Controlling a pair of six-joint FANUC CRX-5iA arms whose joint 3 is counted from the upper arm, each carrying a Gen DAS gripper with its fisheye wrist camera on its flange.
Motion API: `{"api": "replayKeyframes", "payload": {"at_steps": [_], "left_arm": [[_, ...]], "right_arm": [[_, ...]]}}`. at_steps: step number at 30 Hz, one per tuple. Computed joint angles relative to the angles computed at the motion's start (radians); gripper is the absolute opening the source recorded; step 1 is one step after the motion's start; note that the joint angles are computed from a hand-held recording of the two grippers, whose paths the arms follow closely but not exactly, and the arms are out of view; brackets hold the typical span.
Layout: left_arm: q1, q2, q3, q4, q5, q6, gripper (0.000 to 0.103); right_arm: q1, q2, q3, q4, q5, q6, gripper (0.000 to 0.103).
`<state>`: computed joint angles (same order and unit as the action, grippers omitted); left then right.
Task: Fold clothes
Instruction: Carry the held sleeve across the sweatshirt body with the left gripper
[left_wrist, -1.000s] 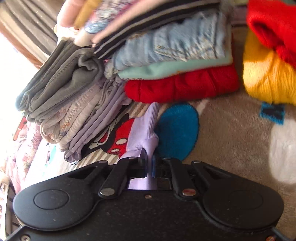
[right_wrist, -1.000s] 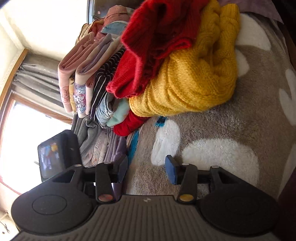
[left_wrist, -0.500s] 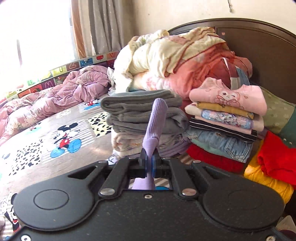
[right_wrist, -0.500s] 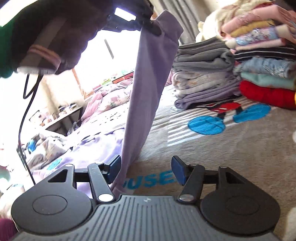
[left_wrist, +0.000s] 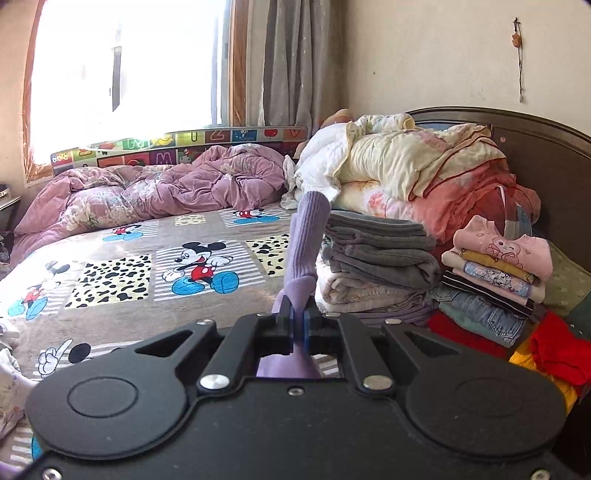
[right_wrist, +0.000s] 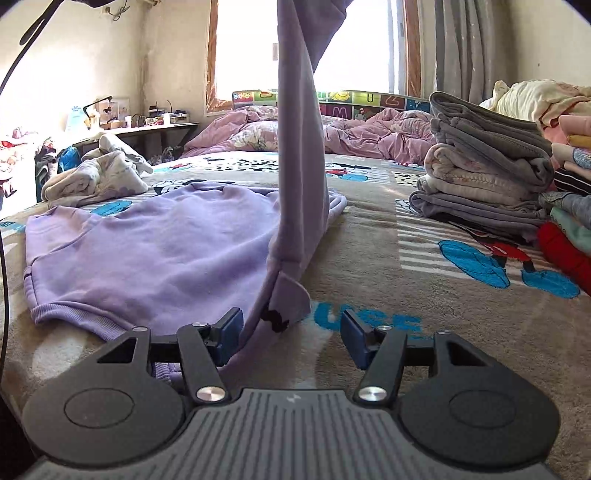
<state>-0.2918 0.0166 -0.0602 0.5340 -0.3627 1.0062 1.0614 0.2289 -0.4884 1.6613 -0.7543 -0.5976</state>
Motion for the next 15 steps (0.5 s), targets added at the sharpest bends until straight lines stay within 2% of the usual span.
{"api": "replayKeyframes", "payload": {"at_steps": [2, 8, 15], "left_arm": [[0.026, -0.032, -0.055, 0.070, 0.023, -0.050, 0.003], [0.113, -0.070, -0.141, 0.134, 0.043, -0.060, 0.003], [0.171, -0.123, -0.284, 0.346, 0.084, -0.209, 0.003]], "right_arm": [[0.009, 0.010, 0.009, -0.010, -0.008, 0.031, 0.057], [0.034, 0.041, 0.041, -0.044, -0.029, 0.142, 0.053], [0.042, 0.049, 0.047, -0.052, -0.035, 0.172, 0.053]]}}
